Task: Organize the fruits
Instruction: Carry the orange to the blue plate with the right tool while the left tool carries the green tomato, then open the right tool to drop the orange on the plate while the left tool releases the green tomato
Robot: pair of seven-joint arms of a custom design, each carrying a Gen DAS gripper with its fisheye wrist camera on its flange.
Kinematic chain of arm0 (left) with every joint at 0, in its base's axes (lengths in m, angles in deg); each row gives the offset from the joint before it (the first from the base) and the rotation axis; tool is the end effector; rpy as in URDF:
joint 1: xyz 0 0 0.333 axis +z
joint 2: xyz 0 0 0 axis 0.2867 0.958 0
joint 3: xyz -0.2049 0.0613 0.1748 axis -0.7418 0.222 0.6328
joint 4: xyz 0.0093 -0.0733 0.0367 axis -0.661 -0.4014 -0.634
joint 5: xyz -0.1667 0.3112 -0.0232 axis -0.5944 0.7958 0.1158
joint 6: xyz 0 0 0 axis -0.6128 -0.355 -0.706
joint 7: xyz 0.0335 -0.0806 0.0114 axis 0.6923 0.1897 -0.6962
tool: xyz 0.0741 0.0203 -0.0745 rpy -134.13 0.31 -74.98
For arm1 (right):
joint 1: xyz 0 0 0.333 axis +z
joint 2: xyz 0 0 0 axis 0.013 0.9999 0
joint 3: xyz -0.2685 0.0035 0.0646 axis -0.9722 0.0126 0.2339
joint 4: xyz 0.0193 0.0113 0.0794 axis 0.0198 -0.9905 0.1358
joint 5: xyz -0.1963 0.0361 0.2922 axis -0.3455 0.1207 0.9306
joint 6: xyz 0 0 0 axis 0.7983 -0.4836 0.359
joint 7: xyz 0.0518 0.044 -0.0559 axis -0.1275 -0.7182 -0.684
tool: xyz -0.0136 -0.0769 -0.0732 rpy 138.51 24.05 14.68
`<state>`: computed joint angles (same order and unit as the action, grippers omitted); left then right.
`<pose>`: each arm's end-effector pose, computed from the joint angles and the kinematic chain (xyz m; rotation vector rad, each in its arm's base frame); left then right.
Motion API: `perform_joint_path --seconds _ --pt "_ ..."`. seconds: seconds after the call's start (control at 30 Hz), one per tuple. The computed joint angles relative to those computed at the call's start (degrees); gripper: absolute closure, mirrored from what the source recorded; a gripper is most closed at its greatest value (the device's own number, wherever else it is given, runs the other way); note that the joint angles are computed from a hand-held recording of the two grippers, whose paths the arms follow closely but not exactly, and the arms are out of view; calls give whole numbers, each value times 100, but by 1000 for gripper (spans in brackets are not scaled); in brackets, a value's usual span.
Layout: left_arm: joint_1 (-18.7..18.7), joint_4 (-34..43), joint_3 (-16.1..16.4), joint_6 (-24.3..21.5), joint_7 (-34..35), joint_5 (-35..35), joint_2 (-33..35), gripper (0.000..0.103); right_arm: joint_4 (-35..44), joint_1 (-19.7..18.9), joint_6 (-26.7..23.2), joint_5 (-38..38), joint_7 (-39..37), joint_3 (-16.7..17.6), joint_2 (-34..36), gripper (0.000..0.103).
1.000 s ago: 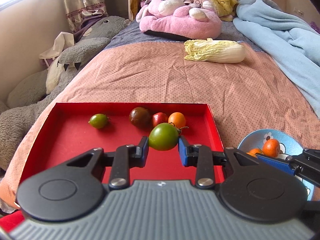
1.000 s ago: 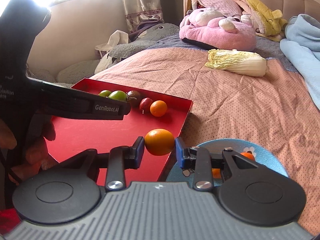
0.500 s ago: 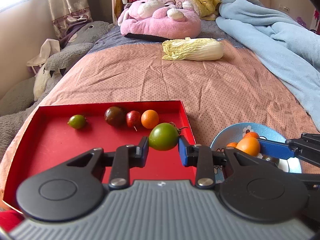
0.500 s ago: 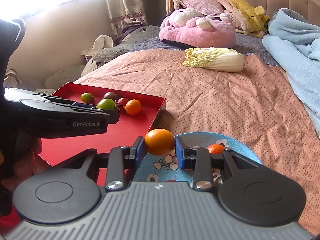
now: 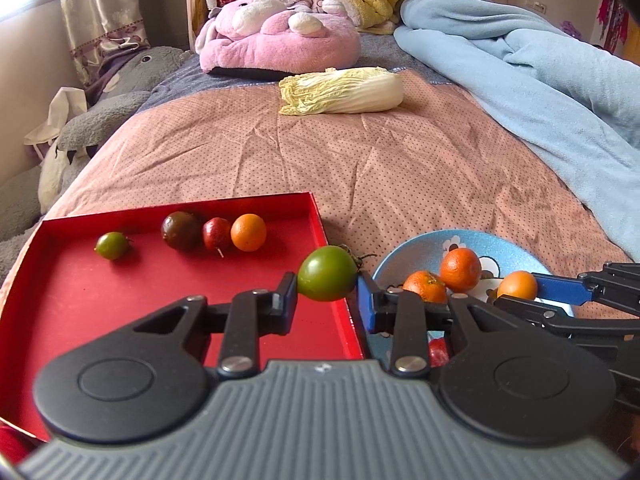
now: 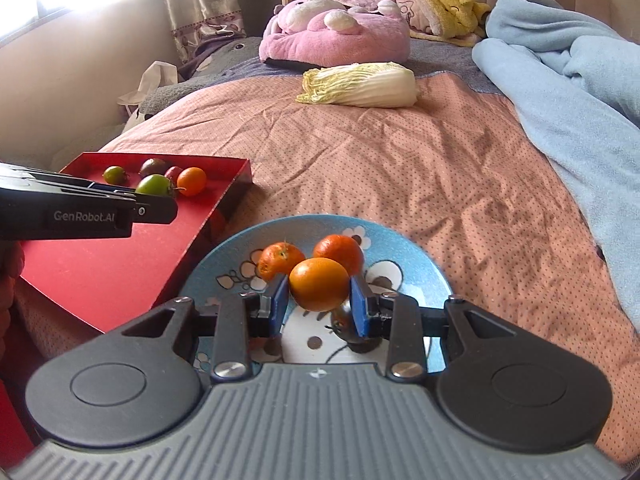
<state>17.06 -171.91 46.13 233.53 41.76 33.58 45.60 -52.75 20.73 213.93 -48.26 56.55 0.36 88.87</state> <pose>0.5204 -0.1046 0.4877 -1.8248 1.6755 -0.7244 0.5474 0.2780 0.4635 -2.0303 1.2542 -0.4338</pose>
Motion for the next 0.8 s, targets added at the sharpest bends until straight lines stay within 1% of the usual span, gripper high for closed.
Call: perform_joint_path --seconds 0.27,0.57,0.7,0.8 --pt "-214 -115 -44 127 542 -464 28 68 -297 -19 -18 -324 314 -213 -130 64" --pt "-507 -289 -109 299 1427 -1140 31 68 -186 -52 71 -570 605 -277 -62 64" --pt "-721 -358 -70 384 2177 -1899 38 68 21 -55 46 -621 664 -266 73 64" --pt "-913 -368 -31 398 2966 -2643 65 68 208 -55 19 -632 662 -244 204 64"
